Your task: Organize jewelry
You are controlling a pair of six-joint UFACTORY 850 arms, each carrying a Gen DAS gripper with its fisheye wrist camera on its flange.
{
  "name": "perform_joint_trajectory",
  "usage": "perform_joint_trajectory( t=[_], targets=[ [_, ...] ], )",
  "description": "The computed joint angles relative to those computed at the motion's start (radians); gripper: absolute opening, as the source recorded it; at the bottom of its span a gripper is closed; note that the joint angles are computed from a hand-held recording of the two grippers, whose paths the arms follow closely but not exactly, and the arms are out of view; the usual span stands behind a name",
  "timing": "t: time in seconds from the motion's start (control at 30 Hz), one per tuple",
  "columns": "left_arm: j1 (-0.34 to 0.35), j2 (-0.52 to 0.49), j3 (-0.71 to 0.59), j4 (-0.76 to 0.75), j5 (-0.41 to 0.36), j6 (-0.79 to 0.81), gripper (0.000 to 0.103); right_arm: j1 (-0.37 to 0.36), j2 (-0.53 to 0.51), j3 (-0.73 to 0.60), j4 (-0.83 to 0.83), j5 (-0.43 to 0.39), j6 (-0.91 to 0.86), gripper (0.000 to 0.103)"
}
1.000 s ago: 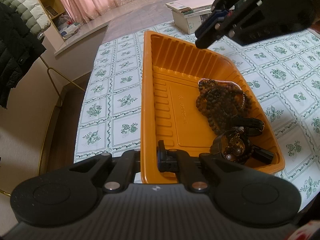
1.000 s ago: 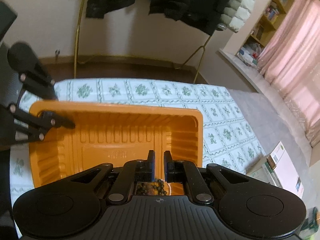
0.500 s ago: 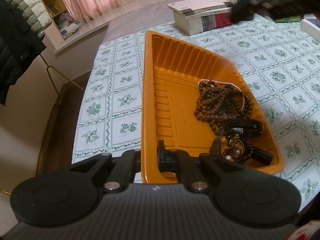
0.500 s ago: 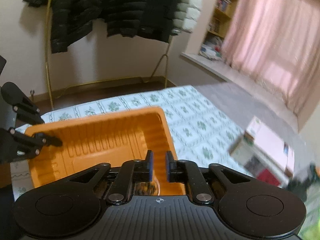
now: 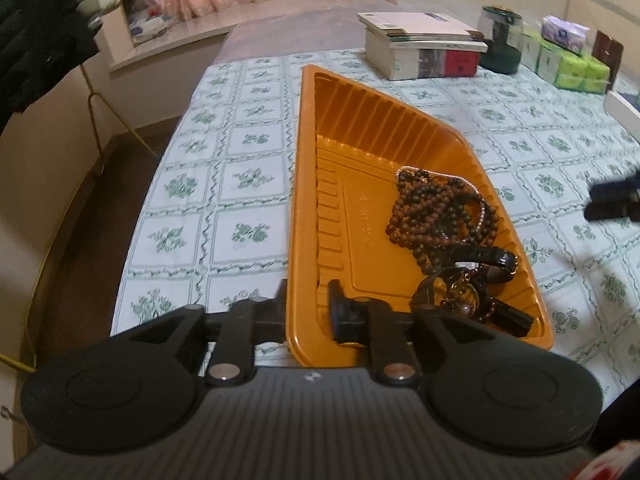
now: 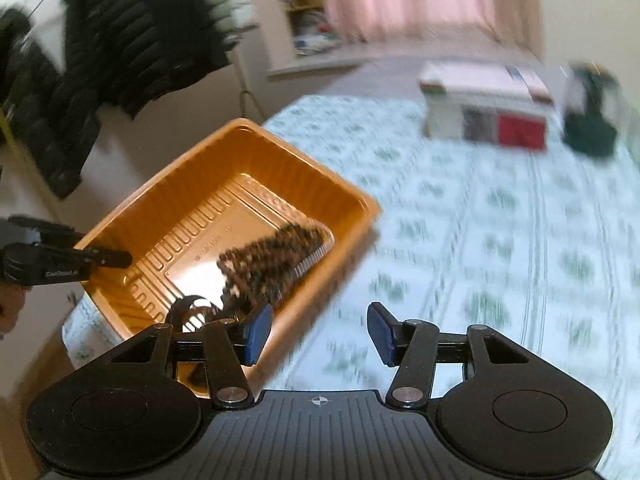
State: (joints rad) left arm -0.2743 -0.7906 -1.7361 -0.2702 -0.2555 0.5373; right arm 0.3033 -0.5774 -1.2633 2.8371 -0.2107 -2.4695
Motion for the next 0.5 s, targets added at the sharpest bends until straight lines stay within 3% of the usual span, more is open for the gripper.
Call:
perform_joint_trajectory(
  t=[0.07, 0.37, 0.5],
  targets=[
    [0.008, 0.003, 0.011, -0.04, 0.0, 0.02, 0.027, 0.0, 0.01, 0.03, 0.05, -0.012, -0.005, 0.053],
    [0.046, 0.032, 0.08, -0.161, 0.021, 0.049, 0.028, 0.008, 0.046, 0.109, 0.202, -0.032, -0.055, 0.053],
    [0.057, 0.062, 0.126, -0.287, 0.04, 0.152, 0.03, 0.014, 0.061, 0.142, 0.261, -0.041, -0.072, 0.053]
  ],
)
